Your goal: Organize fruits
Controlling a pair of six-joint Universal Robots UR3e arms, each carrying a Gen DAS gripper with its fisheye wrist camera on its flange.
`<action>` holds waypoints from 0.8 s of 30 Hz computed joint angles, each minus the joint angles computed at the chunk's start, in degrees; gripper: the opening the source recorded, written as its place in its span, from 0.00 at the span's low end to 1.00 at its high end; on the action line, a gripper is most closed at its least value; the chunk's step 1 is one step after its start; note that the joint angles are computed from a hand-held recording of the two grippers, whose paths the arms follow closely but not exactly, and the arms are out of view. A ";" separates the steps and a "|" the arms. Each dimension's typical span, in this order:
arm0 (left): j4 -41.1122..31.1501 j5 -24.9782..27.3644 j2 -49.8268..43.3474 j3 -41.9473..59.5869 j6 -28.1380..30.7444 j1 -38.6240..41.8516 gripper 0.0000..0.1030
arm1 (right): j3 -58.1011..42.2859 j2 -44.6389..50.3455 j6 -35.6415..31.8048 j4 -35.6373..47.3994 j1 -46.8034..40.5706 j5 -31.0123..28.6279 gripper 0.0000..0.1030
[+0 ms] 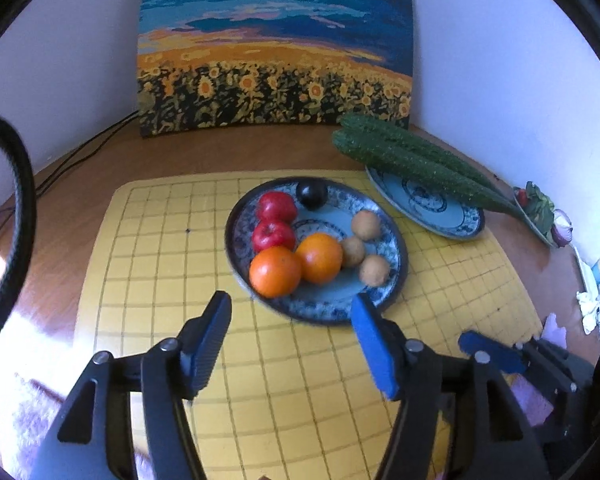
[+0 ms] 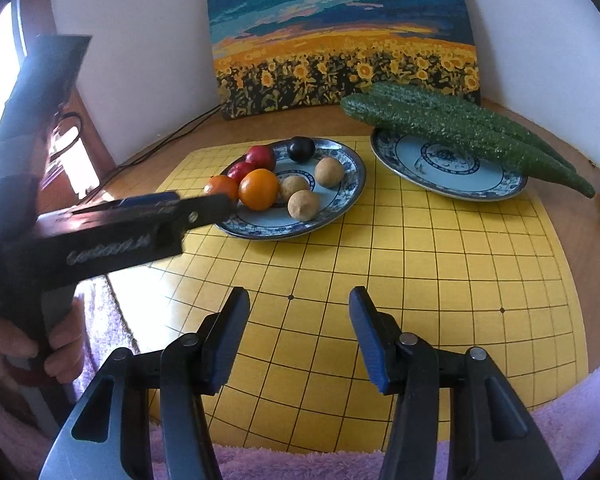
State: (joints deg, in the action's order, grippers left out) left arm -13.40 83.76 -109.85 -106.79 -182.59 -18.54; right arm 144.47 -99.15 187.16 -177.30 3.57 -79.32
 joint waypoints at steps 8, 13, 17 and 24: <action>-0.93 4.80 3.34 -4.61 -4.61 -1.22 0.68 | -0.54 0.56 -0.04 0.21 0.33 -0.29 0.52; -1.16 5.53 3.40 -5.93 -5.47 -1.55 0.68 | -0.64 1.32 -0.09 -0.09 0.85 -1.34 0.52; -2.08 5.71 3.23 -5.94 -5.82 -2.13 0.68 | -0.75 2.00 -0.02 -0.32 0.89 -1.31 0.52; -2.53 7.85 2.71 -5.46 -6.40 -3.78 0.68 | -0.52 1.86 -0.09 -0.42 0.68 -1.12 0.52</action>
